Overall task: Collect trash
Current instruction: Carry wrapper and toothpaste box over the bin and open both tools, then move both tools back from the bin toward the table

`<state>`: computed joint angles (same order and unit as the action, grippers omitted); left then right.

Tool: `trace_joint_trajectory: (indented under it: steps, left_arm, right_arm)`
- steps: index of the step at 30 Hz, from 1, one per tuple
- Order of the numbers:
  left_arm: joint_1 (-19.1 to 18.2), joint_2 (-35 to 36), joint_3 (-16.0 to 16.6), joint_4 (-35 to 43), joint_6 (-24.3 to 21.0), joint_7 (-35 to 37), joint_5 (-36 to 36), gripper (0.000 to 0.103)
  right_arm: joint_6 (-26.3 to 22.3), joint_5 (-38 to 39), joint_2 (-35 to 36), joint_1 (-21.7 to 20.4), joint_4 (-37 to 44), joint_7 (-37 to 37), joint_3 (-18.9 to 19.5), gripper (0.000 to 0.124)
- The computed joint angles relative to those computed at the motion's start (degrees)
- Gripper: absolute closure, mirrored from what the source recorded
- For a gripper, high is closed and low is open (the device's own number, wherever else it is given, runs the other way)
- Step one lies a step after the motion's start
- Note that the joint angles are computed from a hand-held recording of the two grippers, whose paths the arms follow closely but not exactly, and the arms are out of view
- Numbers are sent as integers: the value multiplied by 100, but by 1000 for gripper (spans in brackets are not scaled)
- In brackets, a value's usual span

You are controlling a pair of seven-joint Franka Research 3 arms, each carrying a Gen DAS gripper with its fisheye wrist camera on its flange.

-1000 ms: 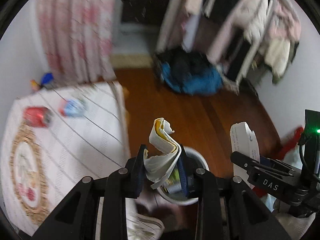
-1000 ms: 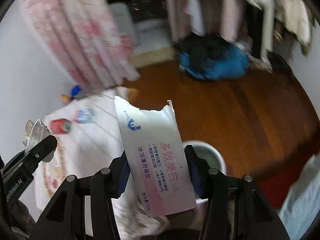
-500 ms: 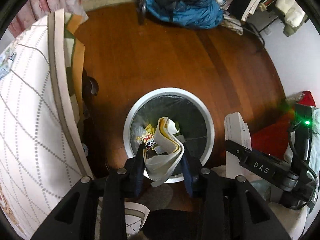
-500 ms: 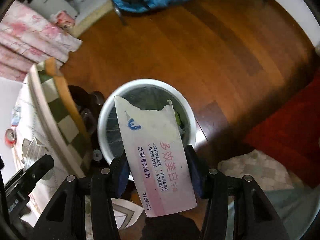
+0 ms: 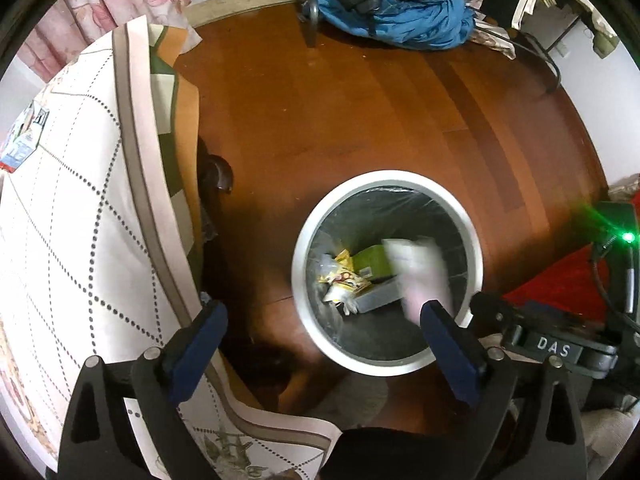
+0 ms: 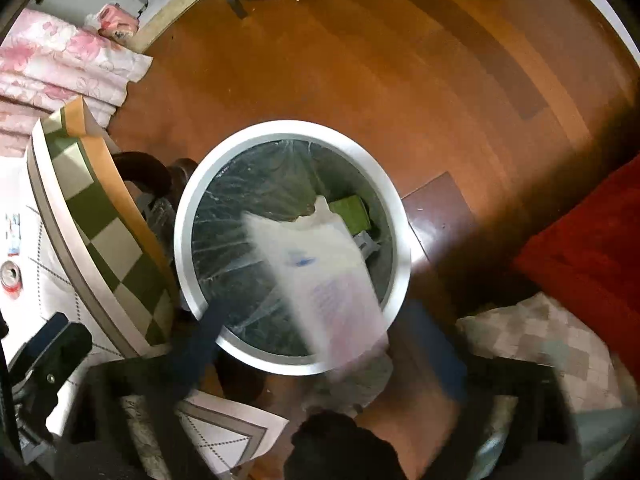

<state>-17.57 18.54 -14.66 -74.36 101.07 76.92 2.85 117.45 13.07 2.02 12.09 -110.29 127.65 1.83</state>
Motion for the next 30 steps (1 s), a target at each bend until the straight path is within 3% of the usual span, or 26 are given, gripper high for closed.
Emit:
trace_joint_trajectory:
  steps: [8, 30]
  left_arm:
    - [-13, -328, -2, -398, 238, -54, 140, 4]
    - [-15, -1260, -17, -753, 491, 4, 256, 4]
  right_arm:
    - [-569, -698, -164, 172, 192, 315, 108, 21]
    - [-1085, -1328, -1215, 193, 329, 863, 410, 21]
